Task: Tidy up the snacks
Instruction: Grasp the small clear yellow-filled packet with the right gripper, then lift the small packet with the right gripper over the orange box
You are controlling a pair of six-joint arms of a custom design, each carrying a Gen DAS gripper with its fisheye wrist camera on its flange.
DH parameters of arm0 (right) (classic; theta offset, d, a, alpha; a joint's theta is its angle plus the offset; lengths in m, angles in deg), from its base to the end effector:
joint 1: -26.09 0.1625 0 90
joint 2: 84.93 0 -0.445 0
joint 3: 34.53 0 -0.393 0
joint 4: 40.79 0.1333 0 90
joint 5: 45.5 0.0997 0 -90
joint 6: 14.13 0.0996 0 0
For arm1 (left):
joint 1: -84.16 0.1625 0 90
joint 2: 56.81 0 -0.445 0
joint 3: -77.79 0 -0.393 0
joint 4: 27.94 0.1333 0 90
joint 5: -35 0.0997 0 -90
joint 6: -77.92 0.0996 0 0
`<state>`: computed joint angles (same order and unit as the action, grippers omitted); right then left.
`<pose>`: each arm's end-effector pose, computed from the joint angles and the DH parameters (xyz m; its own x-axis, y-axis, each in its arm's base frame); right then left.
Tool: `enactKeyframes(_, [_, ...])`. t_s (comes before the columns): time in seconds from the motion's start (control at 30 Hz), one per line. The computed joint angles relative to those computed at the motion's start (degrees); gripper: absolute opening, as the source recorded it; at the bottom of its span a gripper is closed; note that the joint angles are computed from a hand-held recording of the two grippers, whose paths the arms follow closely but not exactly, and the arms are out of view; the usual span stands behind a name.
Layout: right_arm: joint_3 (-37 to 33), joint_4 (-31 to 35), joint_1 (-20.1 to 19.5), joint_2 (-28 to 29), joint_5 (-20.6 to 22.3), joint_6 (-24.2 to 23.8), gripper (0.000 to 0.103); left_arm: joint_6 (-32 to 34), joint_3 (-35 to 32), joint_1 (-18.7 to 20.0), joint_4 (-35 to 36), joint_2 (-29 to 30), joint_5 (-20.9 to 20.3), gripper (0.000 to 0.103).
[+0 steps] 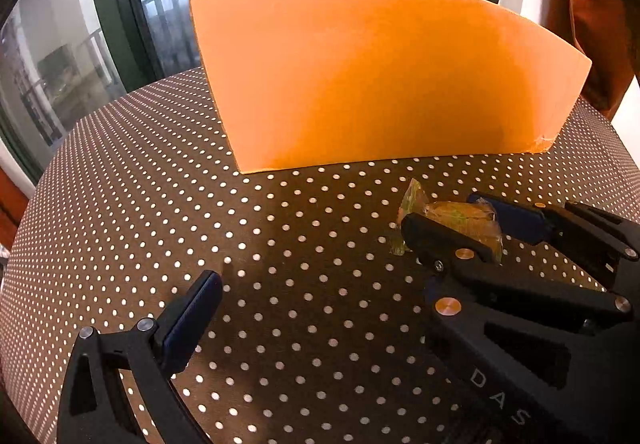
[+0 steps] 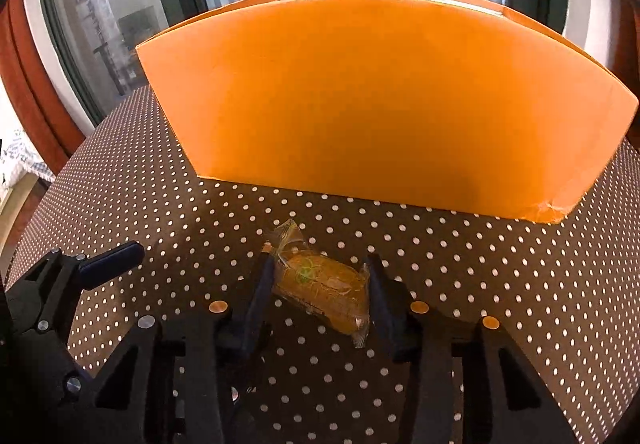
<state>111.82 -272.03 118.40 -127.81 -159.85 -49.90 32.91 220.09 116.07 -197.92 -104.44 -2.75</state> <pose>0.1070 -0.3649 0.0725 -0.7282 -0.2867 0.6225 -0.5639 0.7669 -0.3064 -0.1841 -0.3644 0.0153 -0.6892 0.0807 -0.7201 0.4720 0.8040 -0.3616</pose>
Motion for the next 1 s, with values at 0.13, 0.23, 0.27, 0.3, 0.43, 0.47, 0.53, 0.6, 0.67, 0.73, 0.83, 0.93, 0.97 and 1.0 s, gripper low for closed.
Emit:
enactKeyframes(0.13, [1.4,-0.4,-0.8,-1.0,0.9,0.6,0.048,-1.9,-0.2,-1.5,2.6,0.4,0.6,0.102])
enactKeyframes(0.23, [2.6,-1.5,-1.4,-1.4,1.3,0.2,0.048,-2.8,-0.3,-2.1,3.6,0.4,-0.3,0.102])
enactKeyframes(0.27, [2.7,-1.9,-1.3,-1.3,1.3,0.1,0.048,-3.2,-0.3,-2.5,3.9,0.5,-0.5,0.102])
enactKeyframes(0.3, [3.3,-2.5,-1.4,-1.5,1.5,-0.2,0.048,-4.2,-0.3,-3.2,4.0,0.9,-0.7,0.102])
enactKeyframes(0.43, [4.8,-3.4,-2.2,-3.2,2.9,-0.6,0.048,-7.3,-0.4,-5.7,6.6,0.5,-0.2,0.102])
enactKeyframes(0.47, [5.0,-3.5,-2.2,-3.5,3.0,-0.7,0.048,-8.0,-0.4,-6.3,7.3,0.3,0.0,0.102])
enactKeyframes(0.53, [5.6,-3.9,-2.3,-4.4,3.4,-1.1,0.048,-9.2,-0.4,-7.2,8.4,0.0,0.3,0.102])
enactKeyframes(0.6, [6.2,-4.1,-2.4,-5.5,4.0,-1.4,0.048,-11.0,-0.7,-8.7,10.0,0.1,0.4,0.102])
enactKeyframes(0.67, [6.7,-3.5,-2.6,-7.2,4.4,-1.8,0.048,-11.2,-0.5,-9.2,10.4,-0.3,0.7,0.102])
enactKeyframes(0.73, [7.5,-3.3,-2.7,-8.7,4.9,-2.2,0.048,-12.8,-1.3,-10.5,12.5,-0.5,0.6,0.102])
enactKeyframes(0.83, [7.2,-1.8,-1.4,-10.4,4.3,-1.7,0.048,-12.7,-1.9,-10.7,13.5,-1.4,1.5,0.102])
enactKeyframes(0.93, [7.5,-1.1,-0.6,-12.5,4.7,-1.6,0.048,-12.5,-2.8,-11.2,15.0,-2.7,2.7,0.102])
enactKeyframes(0.97, [7.2,-0.4,-0.3,-13.0,4.7,-1.4,0.048,-12.3,-2.9,-11.3,15.0,-2.9,2.8,0.102])
enactKeyframes(1.0, [7.2,0.3,0.0,-13.9,4.8,-1.4,0.048,-12.3,-3.1,-11.5,15.0,-3.1,3.1,0.102])
